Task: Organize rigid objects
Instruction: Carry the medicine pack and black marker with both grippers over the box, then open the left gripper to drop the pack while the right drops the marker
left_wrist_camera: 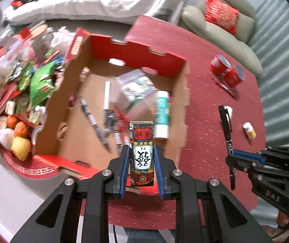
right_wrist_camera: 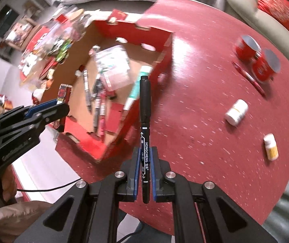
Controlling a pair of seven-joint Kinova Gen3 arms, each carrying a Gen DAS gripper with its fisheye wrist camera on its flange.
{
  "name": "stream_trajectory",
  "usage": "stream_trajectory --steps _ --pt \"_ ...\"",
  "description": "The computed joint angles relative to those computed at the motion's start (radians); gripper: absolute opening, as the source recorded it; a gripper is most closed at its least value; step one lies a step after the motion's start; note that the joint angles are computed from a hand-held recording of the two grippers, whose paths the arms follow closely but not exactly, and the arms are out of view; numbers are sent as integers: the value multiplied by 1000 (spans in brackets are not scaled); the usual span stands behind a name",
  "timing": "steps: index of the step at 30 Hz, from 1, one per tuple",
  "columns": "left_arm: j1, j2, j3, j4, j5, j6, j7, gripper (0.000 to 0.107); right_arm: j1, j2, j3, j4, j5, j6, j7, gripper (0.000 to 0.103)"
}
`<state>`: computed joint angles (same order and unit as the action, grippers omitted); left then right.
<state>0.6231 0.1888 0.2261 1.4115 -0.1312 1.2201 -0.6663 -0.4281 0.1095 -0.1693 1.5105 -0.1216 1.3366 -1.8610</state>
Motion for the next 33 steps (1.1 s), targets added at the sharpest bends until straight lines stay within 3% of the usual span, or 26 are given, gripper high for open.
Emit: stream_trajectory --steps 16,33 --pt "-80 -52 -9 100 24 -35 -20 26 -123 137 -29 -147 23 27 -1 10" --pt "-139 -55 -19 139 82 -85 -111 26 -161 194 -19 -204 39 68 -36 10"
